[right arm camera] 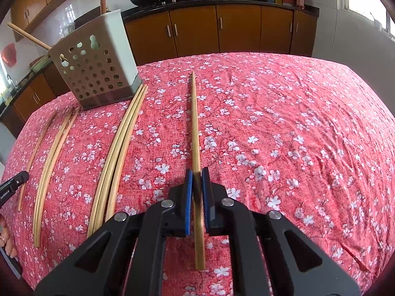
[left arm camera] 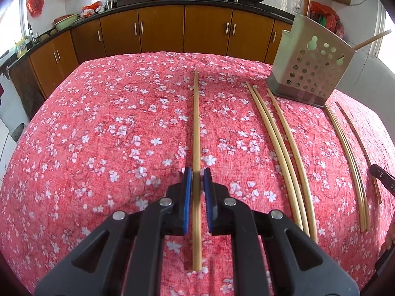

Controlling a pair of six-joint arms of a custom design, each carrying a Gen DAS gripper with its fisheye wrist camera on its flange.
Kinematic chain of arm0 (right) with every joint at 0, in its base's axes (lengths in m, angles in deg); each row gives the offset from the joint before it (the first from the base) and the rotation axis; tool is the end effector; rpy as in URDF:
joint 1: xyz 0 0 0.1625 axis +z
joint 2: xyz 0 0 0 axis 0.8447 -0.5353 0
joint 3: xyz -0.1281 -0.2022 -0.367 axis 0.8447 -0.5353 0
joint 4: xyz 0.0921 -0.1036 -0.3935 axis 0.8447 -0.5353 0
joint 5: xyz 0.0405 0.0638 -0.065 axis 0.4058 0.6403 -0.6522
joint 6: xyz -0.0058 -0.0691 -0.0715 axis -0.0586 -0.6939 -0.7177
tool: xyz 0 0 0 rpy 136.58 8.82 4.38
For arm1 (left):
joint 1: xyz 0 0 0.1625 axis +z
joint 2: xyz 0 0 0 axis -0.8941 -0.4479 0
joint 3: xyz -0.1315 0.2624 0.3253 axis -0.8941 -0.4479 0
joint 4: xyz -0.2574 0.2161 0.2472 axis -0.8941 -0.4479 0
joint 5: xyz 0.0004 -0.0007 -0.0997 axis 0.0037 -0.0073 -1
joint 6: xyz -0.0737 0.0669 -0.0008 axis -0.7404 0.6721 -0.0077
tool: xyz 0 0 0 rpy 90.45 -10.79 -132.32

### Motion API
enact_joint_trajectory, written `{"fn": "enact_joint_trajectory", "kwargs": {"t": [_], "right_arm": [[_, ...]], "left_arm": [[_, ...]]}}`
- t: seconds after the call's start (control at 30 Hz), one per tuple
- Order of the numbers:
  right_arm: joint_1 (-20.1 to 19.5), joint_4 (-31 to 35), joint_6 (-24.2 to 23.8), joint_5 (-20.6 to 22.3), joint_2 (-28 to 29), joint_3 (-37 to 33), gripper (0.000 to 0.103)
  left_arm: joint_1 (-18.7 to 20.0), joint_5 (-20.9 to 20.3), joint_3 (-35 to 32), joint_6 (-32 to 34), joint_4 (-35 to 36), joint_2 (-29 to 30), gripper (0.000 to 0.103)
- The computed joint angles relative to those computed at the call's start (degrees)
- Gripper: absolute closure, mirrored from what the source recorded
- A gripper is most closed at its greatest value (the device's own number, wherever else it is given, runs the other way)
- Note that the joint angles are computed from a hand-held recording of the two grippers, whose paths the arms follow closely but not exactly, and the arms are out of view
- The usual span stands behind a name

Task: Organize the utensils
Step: 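Lift both held chopsticks and lower them into the metal holder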

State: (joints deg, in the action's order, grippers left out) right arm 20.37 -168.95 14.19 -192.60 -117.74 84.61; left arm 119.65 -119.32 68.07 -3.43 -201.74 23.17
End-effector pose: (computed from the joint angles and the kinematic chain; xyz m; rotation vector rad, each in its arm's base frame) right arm -0.0412 -0.5859 0.2863 -0.2324 -2.1402 1.0882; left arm -0.2576 -0.7398 -0.0057 0.7189 2.3753 -0.6301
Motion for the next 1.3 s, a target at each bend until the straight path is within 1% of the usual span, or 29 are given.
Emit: {"fn": "enact_joint_trajectory", "kwargs": {"t": [0.17, 0.2, 0.3, 0.37, 0.43, 0.6, 0.87, 0.97, 1.13, 1.3], "right_arm": [[-0.12, 0.04, 0.30, 0.28, -0.27, 0.29, 0.094], [-0.08, 0.01, 0.31, 0.21, -0.30, 0.33, 0.095], [0.35, 0.12, -0.37, -0.83, -0.04, 0.09, 0.095], [0.36, 0.33, 0.49, -0.34, -0.68, 0.62, 0.095], [0.64, -1.31, -0.12, -0.20, -1.03, 1.22, 0.095], [1.48, -2.98, -1.52, -0.06, -2.22, 2.02, 0.095], [1.74, -3.62, -1.83, 0.21, -2.40, 1.88, 0.095], [2.04, -4.35, -2.17, 0.08, -2.57, 2.20, 0.095], [2.95, -6.42, -4.09, 0.22, -2.99, 1.69, 0.095], [4.54, -9.68, -5.88, 1.74, -4.34, 1.44, 0.095]], "left_arm": [[-0.15, 0.06, 0.34, -0.51, 0.18, -0.43, 0.092], [-0.14, 0.06, 0.37, -0.63, 0.21, -0.53, 0.095], [0.03, -0.77, 0.63, -1.29, 0.40, -0.98, 0.095], [-0.02, -1.02, 1.12, -1.53, 0.59, -1.37, 0.095], [-0.19, -1.26, 2.37, -1.42, -0.07, -2.26, 0.095], [-0.69, -1.79, 3.88, -0.72, -2.20, -3.27, 0.095], [-1.23, -2.04, 5.53, 0.40, -4.98, -4.44, 0.095], [-1.62, -1.96, 5.01, 0.61, -5.59, -4.07, 0.095], [-2.65, -2.42, 5.52, 2.82, -9.48, -4.83, 0.095], [-4.01, -3.63, 5.41, 5.66, -14.34, -5.79, 0.095]]}}
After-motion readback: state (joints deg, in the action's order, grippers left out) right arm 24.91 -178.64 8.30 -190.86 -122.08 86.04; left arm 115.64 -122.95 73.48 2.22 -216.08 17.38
